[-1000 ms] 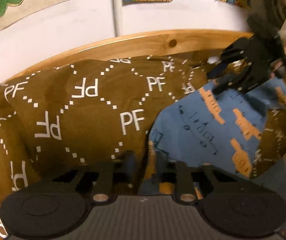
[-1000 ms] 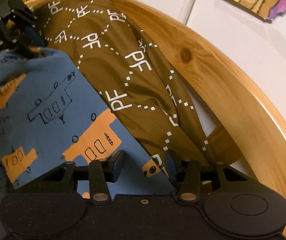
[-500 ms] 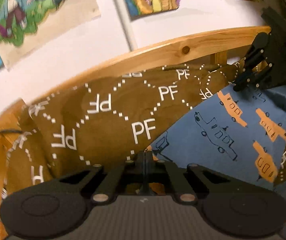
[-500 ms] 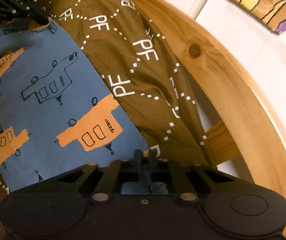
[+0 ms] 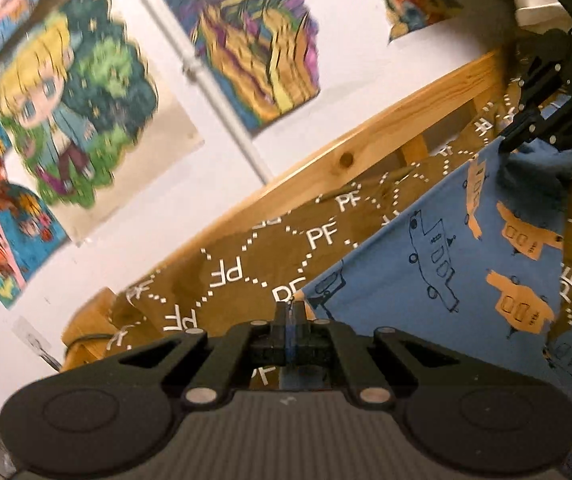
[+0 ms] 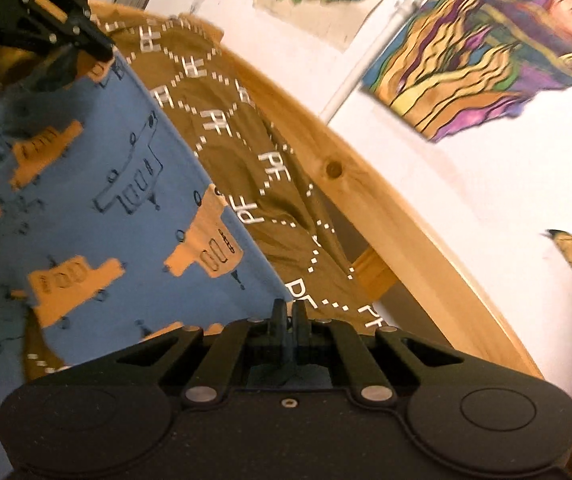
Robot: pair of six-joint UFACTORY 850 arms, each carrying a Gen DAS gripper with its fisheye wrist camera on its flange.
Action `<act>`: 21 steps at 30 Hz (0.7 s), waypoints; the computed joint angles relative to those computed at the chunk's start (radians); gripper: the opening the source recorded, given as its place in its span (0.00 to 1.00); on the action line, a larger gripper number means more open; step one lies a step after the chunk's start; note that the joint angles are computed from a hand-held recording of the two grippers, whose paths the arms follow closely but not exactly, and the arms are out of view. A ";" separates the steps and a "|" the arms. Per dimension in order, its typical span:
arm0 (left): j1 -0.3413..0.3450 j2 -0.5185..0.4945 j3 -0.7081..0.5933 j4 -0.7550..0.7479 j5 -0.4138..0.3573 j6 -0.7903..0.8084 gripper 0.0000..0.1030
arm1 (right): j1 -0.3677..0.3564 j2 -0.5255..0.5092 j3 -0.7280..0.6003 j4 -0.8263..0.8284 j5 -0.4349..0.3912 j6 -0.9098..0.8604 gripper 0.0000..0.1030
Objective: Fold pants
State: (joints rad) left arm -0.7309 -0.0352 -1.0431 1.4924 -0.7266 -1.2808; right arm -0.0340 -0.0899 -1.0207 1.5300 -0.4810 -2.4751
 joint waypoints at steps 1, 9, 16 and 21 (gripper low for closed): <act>-0.014 0.014 0.016 0.017 -0.011 -0.011 0.00 | -0.008 0.029 0.033 0.044 -0.010 -0.047 0.01; -0.124 0.121 0.112 0.000 -0.048 0.059 0.00 | -0.090 0.239 0.264 0.052 -0.102 -0.133 0.00; -0.243 0.165 0.178 0.002 -0.085 0.136 0.00 | -0.165 0.405 0.436 0.007 -0.135 -0.199 0.00; -0.328 0.166 0.233 0.010 -0.117 0.160 0.00 | -0.212 0.514 0.539 -0.071 -0.158 -0.167 0.00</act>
State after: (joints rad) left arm -1.0589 0.1309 -0.8097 1.5024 -0.8439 -1.1206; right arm -0.2456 0.4243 -0.4821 1.4588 -0.6392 -2.6419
